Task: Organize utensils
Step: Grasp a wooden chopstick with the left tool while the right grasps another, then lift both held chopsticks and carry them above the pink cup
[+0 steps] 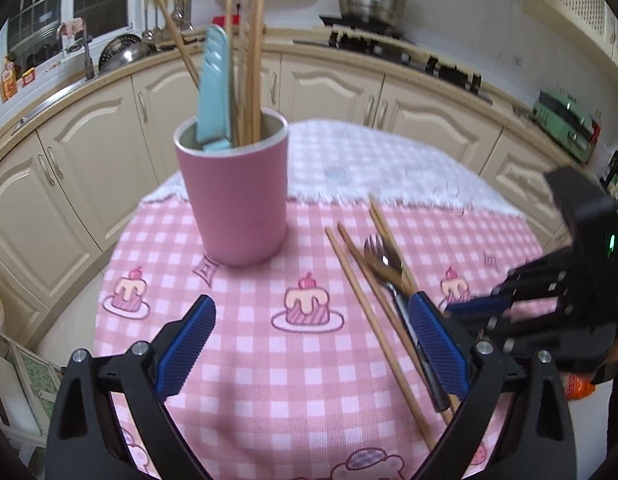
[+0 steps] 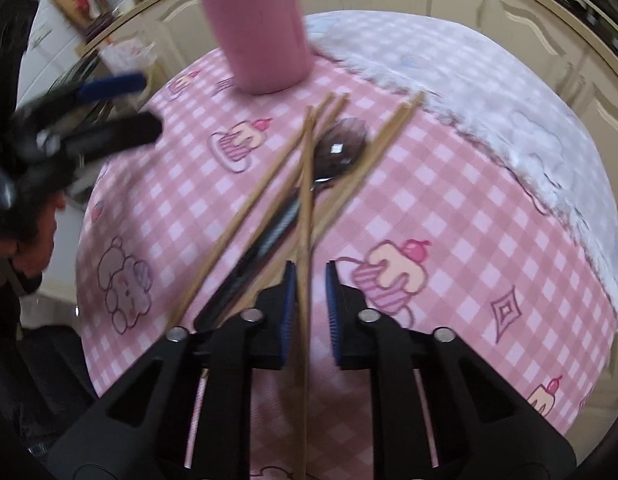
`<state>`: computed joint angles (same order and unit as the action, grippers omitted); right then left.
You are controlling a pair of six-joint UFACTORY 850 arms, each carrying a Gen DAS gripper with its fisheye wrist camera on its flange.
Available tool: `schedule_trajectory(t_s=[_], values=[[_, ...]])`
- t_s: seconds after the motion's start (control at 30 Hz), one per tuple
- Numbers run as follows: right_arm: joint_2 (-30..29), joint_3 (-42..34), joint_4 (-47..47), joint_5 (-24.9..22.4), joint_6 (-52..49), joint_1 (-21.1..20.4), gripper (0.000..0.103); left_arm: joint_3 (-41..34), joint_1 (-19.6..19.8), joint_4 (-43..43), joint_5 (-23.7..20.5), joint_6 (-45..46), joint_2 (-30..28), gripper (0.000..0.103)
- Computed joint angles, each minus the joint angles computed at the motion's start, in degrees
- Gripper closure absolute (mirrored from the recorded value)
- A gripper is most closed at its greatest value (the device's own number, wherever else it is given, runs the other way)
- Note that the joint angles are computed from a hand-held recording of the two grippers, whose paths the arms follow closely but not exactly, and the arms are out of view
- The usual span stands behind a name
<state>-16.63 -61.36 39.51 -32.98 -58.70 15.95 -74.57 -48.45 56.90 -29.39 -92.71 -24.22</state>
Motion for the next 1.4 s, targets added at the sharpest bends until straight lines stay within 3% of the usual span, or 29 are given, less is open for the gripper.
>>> schedule_trajectory(t_s=[0.3,0.73,0.8,0.9,0.97,1.0,1.03,1.13,1.4], values=[[-0.87,-0.84,1.75,0.68,2.61,-1.3,0.093,-6.2,0.97,-15.12,-2.87,16.59,-6.73,0.008],[-5.08,-7.0,-6.89,0.42,9.98,1.05,0.091,-15.66,2.43,-22.78,-8.28,28.18,-13.89,0.009],[-6.4,-9.05,-9.32,-0.25,11.79,1.71,0.091,-16.43,2.84,-24.11,-7.61,30.74,-14.25,0.017],[-8.07,-11.57,-11.98,-1.79,14.27,2.28,0.091,-17.43,3.84,-28.22,-5.72,36.17,-14.47,0.039],[-8.82,-12.67,-12.62,-2.53,15.01,2.45,0.091,-18.0,4.19,-29.78,-5.11,38.95,-14.68,0.064],[-9.05,-12.97,-12.66,-2.81,15.06,2.46,0.091,-18.23,4.46,-31.06,-4.65,40.63,-14.76,0.071],[-9.22,-13.21,-12.67,-2.94,15.06,2.45,0.091,-18.5,4.69,-32.42,-4.27,42.27,-14.85,0.089],[-8.58,-12.4,-7.77,-2.96,12.06,1.41,0.095,-17.96,5.51,-36.96,-1.93,46.71,-14.32,0.098],[-4.05,-7.42,8.8,-2.63,0.93,-2.72,0.096,-11.4,4.78,-27.58,2.86,35.92,-8.87,0.098]])
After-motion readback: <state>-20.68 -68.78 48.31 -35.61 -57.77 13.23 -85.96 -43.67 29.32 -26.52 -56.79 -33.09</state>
